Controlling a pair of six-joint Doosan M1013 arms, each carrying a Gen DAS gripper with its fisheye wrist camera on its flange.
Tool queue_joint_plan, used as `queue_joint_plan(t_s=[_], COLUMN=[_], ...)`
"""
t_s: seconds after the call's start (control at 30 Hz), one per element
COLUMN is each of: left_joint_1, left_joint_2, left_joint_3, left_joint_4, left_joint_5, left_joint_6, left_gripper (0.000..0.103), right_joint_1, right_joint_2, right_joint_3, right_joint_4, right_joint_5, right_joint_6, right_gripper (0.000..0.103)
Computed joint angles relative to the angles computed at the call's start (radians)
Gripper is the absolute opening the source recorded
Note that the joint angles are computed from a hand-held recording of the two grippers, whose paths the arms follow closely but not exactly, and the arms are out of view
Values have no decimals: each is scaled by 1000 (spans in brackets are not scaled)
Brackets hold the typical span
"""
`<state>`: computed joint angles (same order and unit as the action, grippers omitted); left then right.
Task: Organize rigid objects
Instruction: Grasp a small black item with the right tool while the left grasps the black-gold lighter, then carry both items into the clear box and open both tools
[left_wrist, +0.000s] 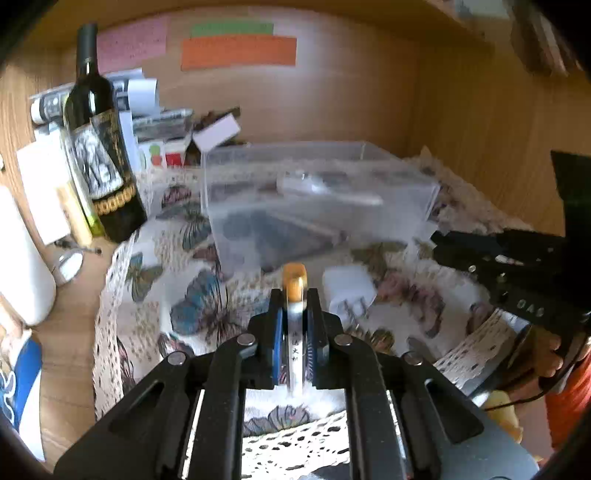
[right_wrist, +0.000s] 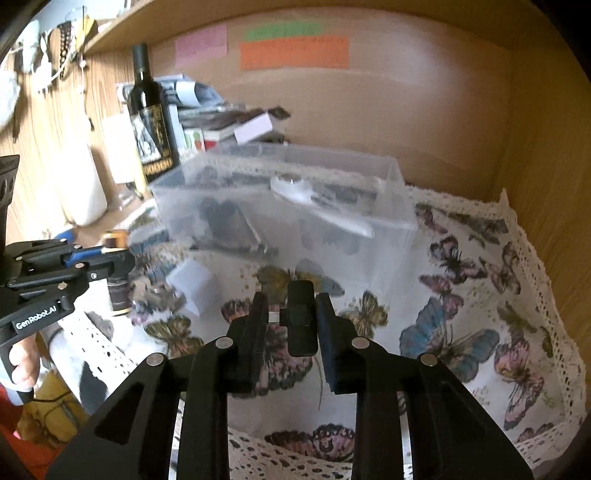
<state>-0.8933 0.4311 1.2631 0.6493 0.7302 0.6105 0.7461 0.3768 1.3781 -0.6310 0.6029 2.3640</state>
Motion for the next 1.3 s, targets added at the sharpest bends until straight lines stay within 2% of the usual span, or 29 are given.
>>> queue_joint_plan(t_s=[0.1,0.33,0.57,0.73,0.93,1.1,1.3], left_joint_1=[5,16,47,69,78,89,99], left_joint_2=[-10,-12,6,44,120,180,217], left_joint_3=[-5,-39,-106,-170,-271,-346,-389], left_joint_4=[26,140,134,54,-33,-140,-230], left_joint_5=[-28,-42,-55,-49,19,70,115], left_joint_6=[-23,-98,-90,-27,85,181,270], left_gripper=[10,10,10,10,10,10,10], right_joint_1=[2,-2,-13,-28,-49,-64,-76], right_joint_2=[0,5,24,44,85,129,167], right_joint_3=[-10,-41,-94,-133,-186,-238,-283], right_joint_4=[-31,-103,-147,-137,-35,54,105], right_joint_5=[-9,-40,-55,-52,-16,38,97], right_joint_6=[30,89,106,93,11,-62,-102], right_gripper=[24,24,24,24,24,24,24])
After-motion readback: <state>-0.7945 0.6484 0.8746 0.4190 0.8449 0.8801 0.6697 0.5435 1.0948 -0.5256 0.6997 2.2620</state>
